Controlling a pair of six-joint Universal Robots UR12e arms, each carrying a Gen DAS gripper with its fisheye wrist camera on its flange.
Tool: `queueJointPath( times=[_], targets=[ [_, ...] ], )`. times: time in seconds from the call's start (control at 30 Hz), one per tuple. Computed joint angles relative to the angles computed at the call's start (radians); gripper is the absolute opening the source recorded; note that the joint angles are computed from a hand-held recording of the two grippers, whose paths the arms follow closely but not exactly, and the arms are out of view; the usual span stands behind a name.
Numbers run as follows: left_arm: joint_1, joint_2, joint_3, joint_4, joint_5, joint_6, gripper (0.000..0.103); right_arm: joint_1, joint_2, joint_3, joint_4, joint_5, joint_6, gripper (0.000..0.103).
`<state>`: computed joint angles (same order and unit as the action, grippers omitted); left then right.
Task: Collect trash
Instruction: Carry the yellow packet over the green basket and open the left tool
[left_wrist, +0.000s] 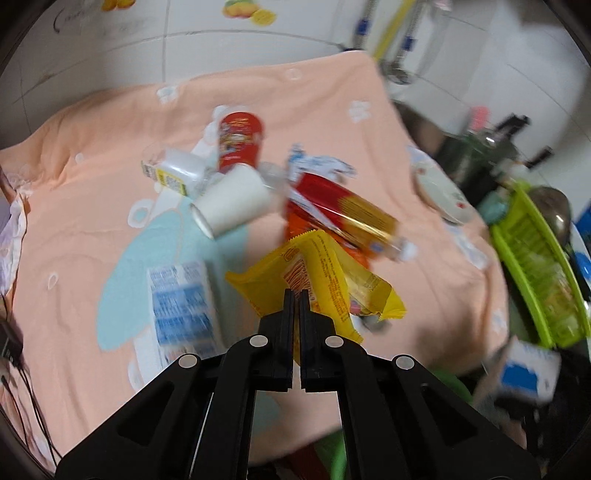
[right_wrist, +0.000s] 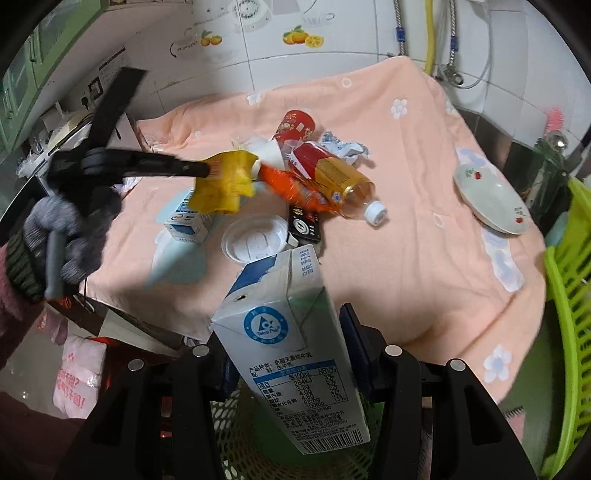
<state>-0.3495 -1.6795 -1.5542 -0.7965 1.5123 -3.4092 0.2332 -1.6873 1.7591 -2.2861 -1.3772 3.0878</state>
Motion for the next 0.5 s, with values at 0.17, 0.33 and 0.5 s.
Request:
queueJointPath(
  times=[0.17, 0.33, 0.5],
  targets=[
    [-0.047, 0.055, -0.063, 0.009, -0.043, 0.027, 0.001, -0.011, -0.057, 0.042, 0.001, -0.015, 0.006, 0.047],
    [-0.102, 0.085, -0.12, -0.022, -0.088, 0.054, 0.001, -0.027, -0.112, 0.086, 0.012, -0.017, 0.009, 0.047],
    [-0.141, 0.077, -0.148, -0.056, -0.116, 0.057, 0.002, -0.041, -0.153, 0.124, 0.019, -0.01, 0.022, 0.047]
  ],
)
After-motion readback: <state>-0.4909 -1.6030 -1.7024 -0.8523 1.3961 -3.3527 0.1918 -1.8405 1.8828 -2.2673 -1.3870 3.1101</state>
